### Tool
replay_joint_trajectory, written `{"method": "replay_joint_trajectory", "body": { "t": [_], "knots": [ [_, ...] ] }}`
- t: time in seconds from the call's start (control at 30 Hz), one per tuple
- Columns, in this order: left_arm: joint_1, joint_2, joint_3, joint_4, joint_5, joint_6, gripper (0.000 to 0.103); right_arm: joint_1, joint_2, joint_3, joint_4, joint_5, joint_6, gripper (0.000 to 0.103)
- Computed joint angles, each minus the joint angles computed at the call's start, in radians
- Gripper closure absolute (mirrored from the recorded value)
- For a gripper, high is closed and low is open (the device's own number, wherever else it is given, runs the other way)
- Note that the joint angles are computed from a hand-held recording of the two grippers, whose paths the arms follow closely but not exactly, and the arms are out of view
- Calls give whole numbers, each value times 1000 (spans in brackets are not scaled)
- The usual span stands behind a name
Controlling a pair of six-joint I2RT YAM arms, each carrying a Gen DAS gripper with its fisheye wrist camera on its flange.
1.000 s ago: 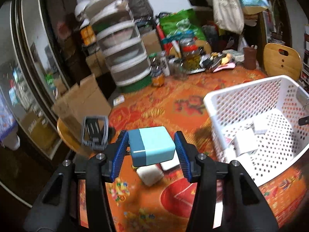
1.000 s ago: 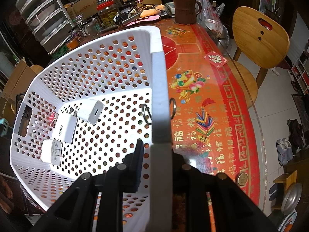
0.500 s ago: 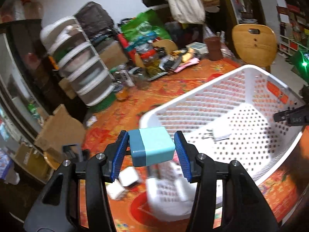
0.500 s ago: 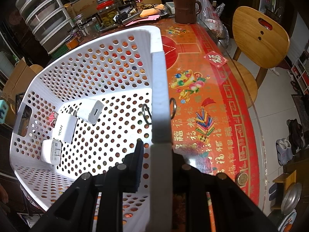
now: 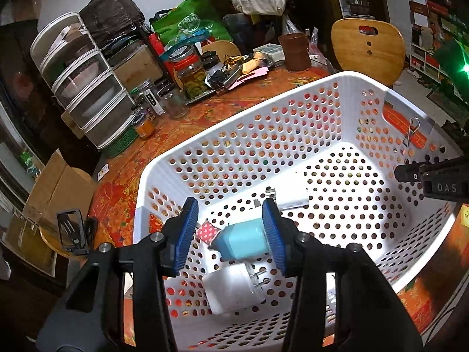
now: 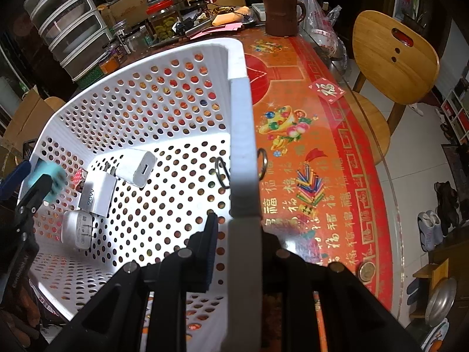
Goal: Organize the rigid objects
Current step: 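Carry the teal charger into the basket and open the left tool, then grasp the flat white charger with prongs using the left tool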
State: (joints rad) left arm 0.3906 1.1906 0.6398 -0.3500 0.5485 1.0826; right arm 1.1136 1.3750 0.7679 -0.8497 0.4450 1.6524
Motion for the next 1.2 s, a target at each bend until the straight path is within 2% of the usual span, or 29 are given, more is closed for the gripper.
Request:
{"method": "replay_joint_trajectory", "body": {
  "t": [0.17, 0.23, 0.27, 0.3, 0.33, 0.37, 0.43, 0.5, 0.53, 0.63, 0.67, 0.77, 0.9, 0.97, 1.2],
  "knots": [
    [7, 15, 6, 0, 7, -3, 59, 3, -2, -2, 1, -1, 1, 83],
    [50, 35, 46, -58, 53, 35, 58, 4, -3, -2, 0, -1, 1, 83],
    [98, 50, 83, -106, 104, 73, 49, 3, -4, -1, -2, -2, 0, 83],
    [126, 58, 102, -126, 134, 88, 29, 2, -5, -2, -1, -2, -1, 83],
    [192, 85, 148, -149, 201, 105, 17, 2, -6, -3, -1, -2, -2, 83],
    [238, 109, 185, -161, 245, 107, 1, 1, -5, -2, -1, -2, -3, 83],
    [336, 195, 300, -213, 342, 122, 0, 5, -5, -2, -1, -2, -1, 83],
    [401, 323, 447, -250, 368, 108, 1, 5, -2, 0, -3, -5, -4, 83],
    [418, 388, 510, -233, 356, 81, 1, 4, 0, 2, -5, -7, -6, 83],
    [415, 622, 705, -212, 238, 44, 1, 7, 4, 6, -9, -9, -4, 83],
    [399, 733, 795, -224, 161, 13, 1, 7, 4, 6, -8, -8, -3, 83],
    [374, 973, 1001, -325, 54, -2, 1, 9, 3, 7, -11, -7, 2, 83],
    [359, 1168, 1168, -378, -19, -41, 1, 11, 3, 8, -15, -7, 4, 83],
    [350, 1234, 1242, -432, -26, -60, 1, 15, 2, 9, -22, 1, 11, 83],
    [299, 1274, 1233, -329, -78, -121, 1, 13, -5, 2, -19, -1, 8, 83]
  ]
}}
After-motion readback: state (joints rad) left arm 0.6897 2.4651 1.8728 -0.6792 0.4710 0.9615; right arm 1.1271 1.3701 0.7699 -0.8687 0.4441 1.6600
